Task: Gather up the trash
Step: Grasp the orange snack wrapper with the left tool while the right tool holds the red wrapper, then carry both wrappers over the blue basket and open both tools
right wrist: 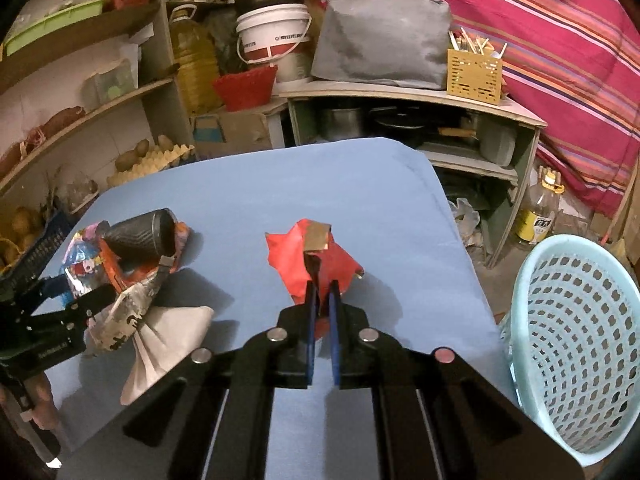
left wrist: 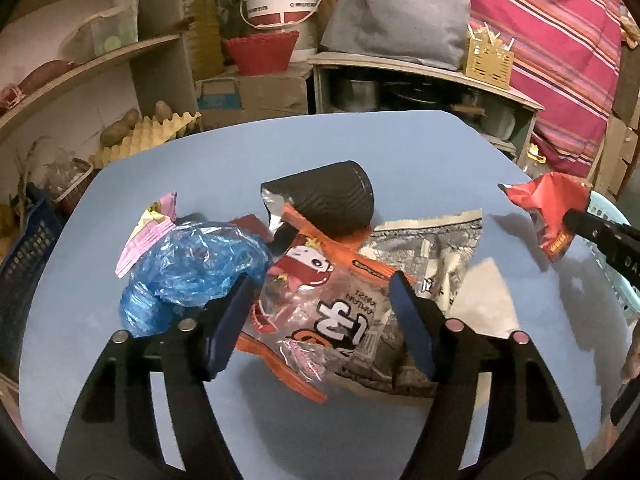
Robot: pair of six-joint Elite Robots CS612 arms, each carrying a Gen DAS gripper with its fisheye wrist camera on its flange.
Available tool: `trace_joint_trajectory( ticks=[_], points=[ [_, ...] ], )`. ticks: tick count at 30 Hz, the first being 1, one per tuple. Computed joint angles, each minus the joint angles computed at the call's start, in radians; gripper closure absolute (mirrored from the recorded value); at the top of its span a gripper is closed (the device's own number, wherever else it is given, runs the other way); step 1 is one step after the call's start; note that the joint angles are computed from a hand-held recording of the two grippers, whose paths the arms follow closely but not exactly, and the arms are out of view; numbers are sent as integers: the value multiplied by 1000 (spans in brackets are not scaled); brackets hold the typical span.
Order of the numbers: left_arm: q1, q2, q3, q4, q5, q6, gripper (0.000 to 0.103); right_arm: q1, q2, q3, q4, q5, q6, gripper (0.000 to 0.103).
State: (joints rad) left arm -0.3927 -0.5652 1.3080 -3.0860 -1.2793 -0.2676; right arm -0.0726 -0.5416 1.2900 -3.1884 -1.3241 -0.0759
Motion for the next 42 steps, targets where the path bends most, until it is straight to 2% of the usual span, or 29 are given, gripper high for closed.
trace_joint_trajectory(
  ticks=[4, 8, 10, 13, 16, 21, 29, 37, 42],
  points=[
    [-1, -4, 1, 19, 3, 1, 40, 2, 0, 1, -3, -6, -12, 97],
    [7, 1, -10, 50, -24, -21, 43, 2, -3, 9, -12, -13, -19, 97],
    [11, 4, -15, 66, -45, -27, 62, 1, -5, 14, -19, -15, -16, 97],
    [13, 2, -12, 58, -68, -35, 75, -1, -8, 21, -28, -14, -14, 97],
    [12, -1, -7, 57, -66, -43, 79, -4, -10, 26, -37, -13, -11, 97],
    [8, -5, 1, 46, -50, -50, 83, -11, -12, 26, -42, -6, -2, 97],
    [0, -38, 40, -46, -25, -35, 84, -21, -21, 42, -79, -11, 10, 97],
    [-14, -66, 62, -122, -5, -39, 84, -49, -36, 65, -136, 5, 40, 97],
    [-39, -79, 56, -144, 16, -21, 84, -73, -49, 86, -170, -3, 54, 97]
  ],
)
